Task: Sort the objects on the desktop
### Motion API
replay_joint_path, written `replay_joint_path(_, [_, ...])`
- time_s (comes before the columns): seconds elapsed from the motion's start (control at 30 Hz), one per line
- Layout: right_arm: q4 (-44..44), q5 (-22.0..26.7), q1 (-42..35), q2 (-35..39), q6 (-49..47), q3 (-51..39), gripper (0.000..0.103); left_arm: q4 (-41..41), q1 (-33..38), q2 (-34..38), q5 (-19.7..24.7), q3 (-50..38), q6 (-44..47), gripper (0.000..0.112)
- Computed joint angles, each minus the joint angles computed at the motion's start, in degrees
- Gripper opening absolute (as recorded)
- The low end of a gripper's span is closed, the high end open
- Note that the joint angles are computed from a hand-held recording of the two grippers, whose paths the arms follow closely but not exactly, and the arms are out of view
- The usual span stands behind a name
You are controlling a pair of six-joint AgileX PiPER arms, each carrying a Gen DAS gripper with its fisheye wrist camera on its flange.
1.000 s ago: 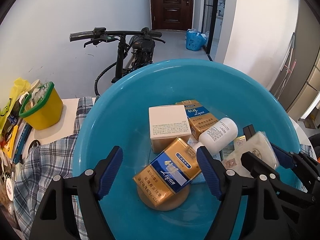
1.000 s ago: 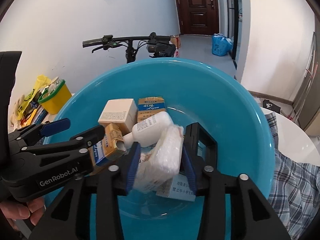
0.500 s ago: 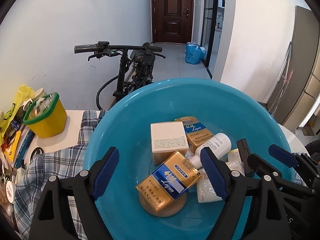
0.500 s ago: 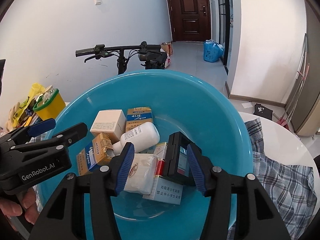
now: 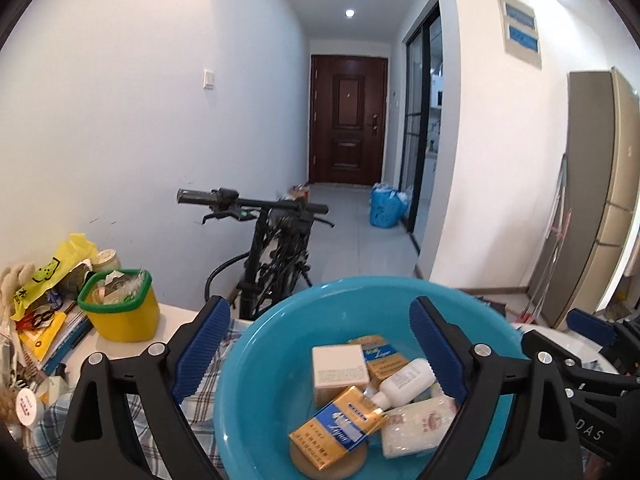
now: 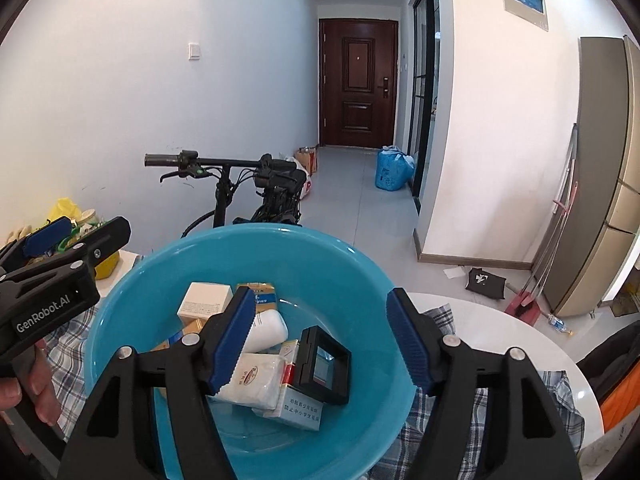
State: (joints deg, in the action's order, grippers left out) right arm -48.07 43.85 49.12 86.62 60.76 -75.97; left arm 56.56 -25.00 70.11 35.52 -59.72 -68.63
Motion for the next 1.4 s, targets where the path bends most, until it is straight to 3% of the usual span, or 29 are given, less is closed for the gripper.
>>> replay_joint_path(0.03, [-1.0,-0.5,0.2,-1.0,0.9,0.5,0.067,1.9,-0.3,-1.4,-0.7,0.8,-2.3,0.103])
replay_joint_path(0.1, [-4.4,-1.6,1.1,-2.9,3.4,1.8,0.067,7.8,-1.7,-3.6,-0.6,2.3,-7.8,0.103])
replay_joint_path(0.23, [-13.9,-1.8,4.2,-6.7,11.0,4.3,0.071,21.2,-8.9,-6.7,7.2,4.0,-16.7,0.103])
replay_joint_path(0.3, [-20.6,-1.5,6.1,-8.5,16.7,6.3,0.099,25.6,-12.2,-8.2,10.6,4.9,-19.0,0.103])
replay_joint_path(0.33, [-25.1,-0.4,7.6,-9.2,20.5,7.3,0.103,27.7,-13.7,-9.0,11.8,5.4,-20.0,0.103])
replay_joint_path(0.47, [-35.6,6.2,12.0,-9.7,28.7,8.7,0.103,30.4,-19.3,-11.8,16.1,5.7,-20.0,0.103])
replay_joint_path(0.7, [-32.8,7.0,11.3,-8.2,25.7,5.4,0.103,32.0,-25.1,-12.7,22.1,5.1,-20.6,0.103])
replay_joint_path(0.9, [-32.3,8.1,12.0,-10.9,24.9,7.5,0.103,28.8,-21.3,-12.3,18.2,4.5,-19.5,0.103])
replay_joint_path(1.23, [-32.5,8.4,12.2,-11.9,24.8,8.0,0.103,30.2,-23.6,-12.9,20.4,5.0,-20.0,0.103])
replay_joint_path(1.4, [-31.3,8.9,12.6,-11.7,22.9,7.2,0.103,24.8,-18.9,-12.9,13.5,4.5,-19.0,0.103])
